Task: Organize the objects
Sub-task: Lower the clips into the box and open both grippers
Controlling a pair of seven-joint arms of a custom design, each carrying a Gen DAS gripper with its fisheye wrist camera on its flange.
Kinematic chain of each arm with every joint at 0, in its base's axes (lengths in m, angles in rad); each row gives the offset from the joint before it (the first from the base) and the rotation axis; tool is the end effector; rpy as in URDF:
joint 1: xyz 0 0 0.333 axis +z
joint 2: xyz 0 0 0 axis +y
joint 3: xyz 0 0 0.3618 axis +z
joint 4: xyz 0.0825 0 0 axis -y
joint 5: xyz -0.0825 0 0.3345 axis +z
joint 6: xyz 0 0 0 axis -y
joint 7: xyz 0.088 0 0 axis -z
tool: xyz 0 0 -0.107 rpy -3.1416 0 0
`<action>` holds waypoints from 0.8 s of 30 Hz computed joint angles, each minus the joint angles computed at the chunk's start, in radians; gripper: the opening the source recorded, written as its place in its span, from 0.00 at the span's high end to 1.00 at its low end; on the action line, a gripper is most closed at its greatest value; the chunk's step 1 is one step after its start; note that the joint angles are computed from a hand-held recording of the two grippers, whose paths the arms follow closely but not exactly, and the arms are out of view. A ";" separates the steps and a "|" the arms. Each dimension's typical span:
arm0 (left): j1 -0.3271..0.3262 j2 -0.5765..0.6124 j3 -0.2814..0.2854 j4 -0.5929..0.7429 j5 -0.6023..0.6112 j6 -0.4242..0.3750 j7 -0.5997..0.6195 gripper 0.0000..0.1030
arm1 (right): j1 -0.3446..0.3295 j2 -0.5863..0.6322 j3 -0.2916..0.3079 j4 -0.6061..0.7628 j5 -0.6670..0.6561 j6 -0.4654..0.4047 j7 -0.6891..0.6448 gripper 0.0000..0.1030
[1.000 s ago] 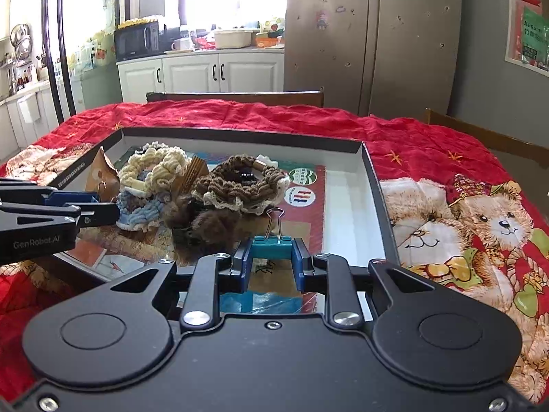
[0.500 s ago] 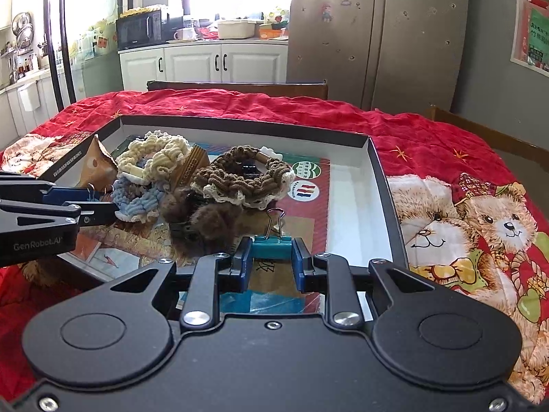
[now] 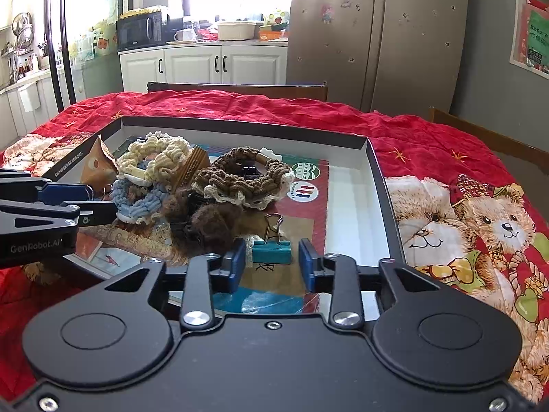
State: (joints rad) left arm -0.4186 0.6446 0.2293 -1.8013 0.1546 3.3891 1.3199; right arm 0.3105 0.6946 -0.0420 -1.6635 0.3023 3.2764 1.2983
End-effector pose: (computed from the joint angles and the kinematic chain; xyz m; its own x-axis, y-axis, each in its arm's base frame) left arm 0.6731 -0.1854 0.3823 -0.2048 -0.9783 -0.0329 -0.5611 0.1448 -0.8150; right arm 0.7047 0.1712 0.3822 0.2278 -0.9733 0.0298 -0.5887 -0.1620 -0.7920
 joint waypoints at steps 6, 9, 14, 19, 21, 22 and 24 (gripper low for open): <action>-0.028 -0.012 0.028 -0.025 -0.022 0.023 0.007 0.36 | -0.006 -0.009 0.011 -0.016 0.001 0.022 -0.009 0.61; -0.055 -0.018 0.054 -0.039 -0.045 0.034 0.023 0.33 | -0.021 -0.017 0.030 -0.027 0.005 0.036 -0.012 0.60; -0.069 -0.038 0.057 -0.067 -0.083 0.051 0.049 0.31 | -0.049 -0.037 0.067 -0.053 0.010 0.058 -0.015 0.58; -0.104 -0.060 0.081 -0.104 -0.139 0.076 0.085 0.26 | -0.077 -0.060 0.107 -0.085 0.006 0.088 -0.018 0.53; -0.123 -0.072 0.094 -0.124 -0.171 0.088 0.104 0.24 | -0.092 -0.071 0.129 -0.103 0.002 0.105 -0.018 0.52; -0.130 -0.079 0.097 -0.135 -0.187 0.093 0.113 0.23 | -0.101 -0.078 0.140 -0.113 -0.001 0.115 -0.017 0.51; -0.140 -0.093 0.100 -0.153 -0.218 0.101 0.133 0.21 | -0.115 -0.093 0.160 -0.135 -0.009 0.132 -0.015 0.50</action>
State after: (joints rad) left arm -0.5590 0.5513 0.3289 -1.9543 -0.0637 3.4902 1.4532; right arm 0.1951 0.6014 0.1182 -1.7982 0.2928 3.4081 1.2836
